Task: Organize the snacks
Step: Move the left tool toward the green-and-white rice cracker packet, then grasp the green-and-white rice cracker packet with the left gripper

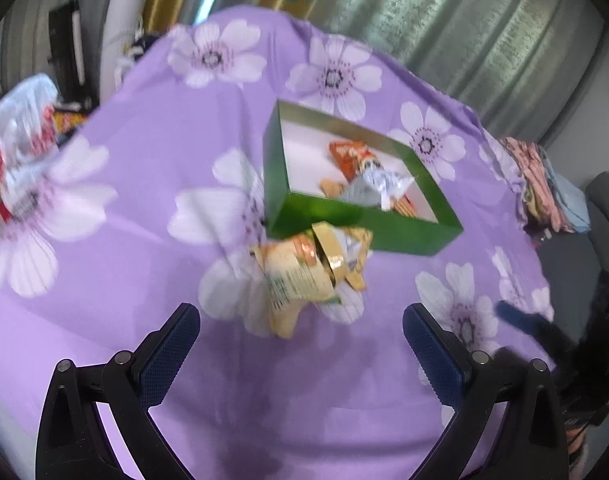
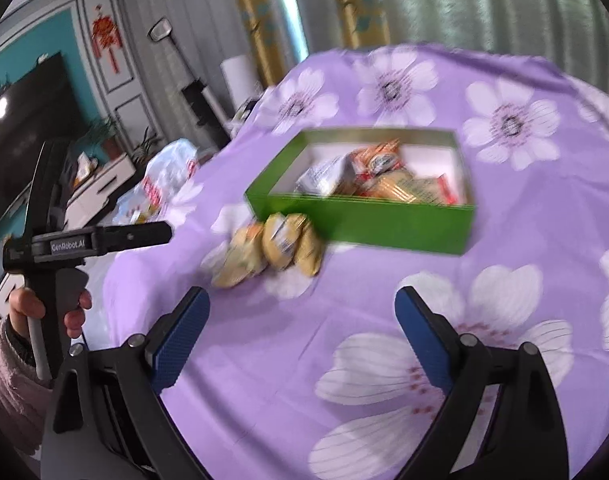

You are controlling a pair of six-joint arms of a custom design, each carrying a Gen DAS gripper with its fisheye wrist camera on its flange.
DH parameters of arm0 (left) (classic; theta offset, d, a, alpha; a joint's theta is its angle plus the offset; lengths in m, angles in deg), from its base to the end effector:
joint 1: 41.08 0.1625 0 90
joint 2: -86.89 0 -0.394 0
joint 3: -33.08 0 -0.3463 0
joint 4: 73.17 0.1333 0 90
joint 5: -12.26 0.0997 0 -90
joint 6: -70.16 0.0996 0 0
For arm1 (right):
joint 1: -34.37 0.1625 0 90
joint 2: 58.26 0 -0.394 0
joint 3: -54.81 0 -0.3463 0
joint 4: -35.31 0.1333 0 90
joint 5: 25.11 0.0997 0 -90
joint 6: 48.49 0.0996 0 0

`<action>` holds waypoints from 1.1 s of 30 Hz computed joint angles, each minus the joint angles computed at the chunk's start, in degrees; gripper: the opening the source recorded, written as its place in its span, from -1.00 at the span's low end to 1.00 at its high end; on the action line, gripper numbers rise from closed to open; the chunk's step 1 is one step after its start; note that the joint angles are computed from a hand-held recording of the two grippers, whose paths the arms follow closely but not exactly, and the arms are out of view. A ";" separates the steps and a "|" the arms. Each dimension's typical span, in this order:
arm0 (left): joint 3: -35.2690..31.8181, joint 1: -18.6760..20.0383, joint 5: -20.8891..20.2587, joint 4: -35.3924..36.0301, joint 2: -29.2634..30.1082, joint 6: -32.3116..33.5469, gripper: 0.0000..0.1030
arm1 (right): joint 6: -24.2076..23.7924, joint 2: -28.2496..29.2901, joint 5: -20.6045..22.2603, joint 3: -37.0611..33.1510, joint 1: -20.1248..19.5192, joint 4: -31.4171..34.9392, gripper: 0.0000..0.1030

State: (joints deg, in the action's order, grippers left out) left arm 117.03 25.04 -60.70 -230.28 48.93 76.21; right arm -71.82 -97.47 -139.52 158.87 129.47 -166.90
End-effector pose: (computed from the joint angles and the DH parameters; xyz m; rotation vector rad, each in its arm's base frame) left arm -0.1261 -0.6863 0.1029 0.6585 2.7717 -0.5906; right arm 0.1439 -0.5762 0.1100 0.3737 -2.4151 0.9701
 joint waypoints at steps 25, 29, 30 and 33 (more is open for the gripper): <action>-15.07 2.84 -1.94 9.70 10.36 0.36 0.80 | 0.69 13.98 11.23 -24.32 -3.70 25.10 0.00; -17.01 3.14 -1.90 12.19 11.49 -0.23 0.59 | 1.70 14.89 11.12 -26.18 -3.72 26.81 -0.04; -17.29 3.21 -2.04 12.57 11.65 -0.46 0.47 | 1.87 14.95 11.42 -26.41 -3.81 27.22 -0.10; -18.14 3.63 -3.36 13.84 12.03 -1.50 0.10 | 2.30 15.26 11.56 -27.40 -3.98 29.15 -0.24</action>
